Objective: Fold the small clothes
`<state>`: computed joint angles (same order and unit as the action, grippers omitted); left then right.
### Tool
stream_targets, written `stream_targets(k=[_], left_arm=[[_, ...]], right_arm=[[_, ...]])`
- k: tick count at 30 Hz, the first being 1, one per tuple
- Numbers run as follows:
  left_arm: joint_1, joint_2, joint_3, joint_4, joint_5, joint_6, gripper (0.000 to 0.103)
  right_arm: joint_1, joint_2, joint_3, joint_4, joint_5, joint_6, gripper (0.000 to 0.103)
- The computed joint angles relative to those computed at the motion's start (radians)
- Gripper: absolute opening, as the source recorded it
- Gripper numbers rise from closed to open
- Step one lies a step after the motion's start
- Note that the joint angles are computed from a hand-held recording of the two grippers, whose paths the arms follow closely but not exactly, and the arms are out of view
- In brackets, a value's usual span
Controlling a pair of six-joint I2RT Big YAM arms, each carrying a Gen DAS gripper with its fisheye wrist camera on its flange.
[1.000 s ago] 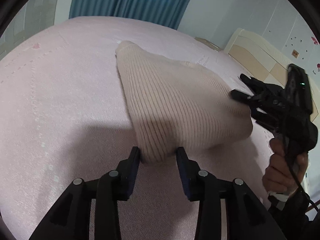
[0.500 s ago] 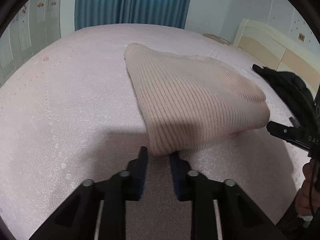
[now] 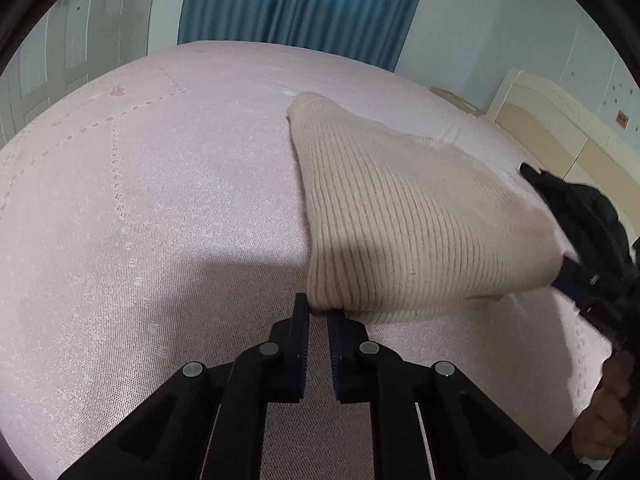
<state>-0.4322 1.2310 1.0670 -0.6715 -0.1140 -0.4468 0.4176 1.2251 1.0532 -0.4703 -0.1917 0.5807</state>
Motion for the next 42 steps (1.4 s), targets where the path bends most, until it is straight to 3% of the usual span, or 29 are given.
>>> stream_targets(k=[3,9,16,19,20,24,26,30,34,39,42], left_arm=[[-0.007,0.008,0.006,-0.016,-0.013,0.005,0.012],[0.014,0.006,-0.004,-0.006,0.031,-0.04,0.017],[0.002,0.017,-0.006,0.006,0.02,-0.049,0.021],[0.0,0.022,-0.004,0.009,0.015,-0.047,0.023],[-0.002,0.023,-0.003,0.008,0.012,-0.046,0.023],[-0.011,0.027,0.001,0.008,-0.004,-0.045,0.024],[-0.015,0.027,0.001,0.009,-0.01,-0.046,0.024],[-0.018,0.025,0.0,0.008,-0.009,-0.05,0.025],[-0.018,0.025,-0.001,0.011,-0.003,-0.048,0.026],[-0.014,0.026,0.0,0.011,0.0,-0.045,0.027],[-0.007,0.024,-0.002,0.014,0.012,-0.046,0.027]], right_arm=[[-0.008,0.004,-0.004,0.046,-0.03,0.022,0.037],[-0.002,0.027,0.018,0.095,-0.032,0.056,0.037],[0.006,0.024,0.026,0.149,-0.012,0.043,0.037],[0.004,0.017,0.016,0.175,-0.051,0.04,0.04],[0.007,0.026,0.025,0.16,-0.064,0.028,0.04],[0.046,0.08,0.081,0.048,0.048,-0.008,0.039],[0.056,0.106,0.1,0.01,0.082,-0.008,0.021],[0.08,0.115,0.105,-0.003,0.144,-0.045,0.006],[0.062,0.098,0.079,0.031,0.134,-0.014,0.006],[0.05,0.128,0.093,-0.014,0.102,0.013,0.006],[0.046,0.124,0.089,-0.006,0.095,0.016,0.015]])
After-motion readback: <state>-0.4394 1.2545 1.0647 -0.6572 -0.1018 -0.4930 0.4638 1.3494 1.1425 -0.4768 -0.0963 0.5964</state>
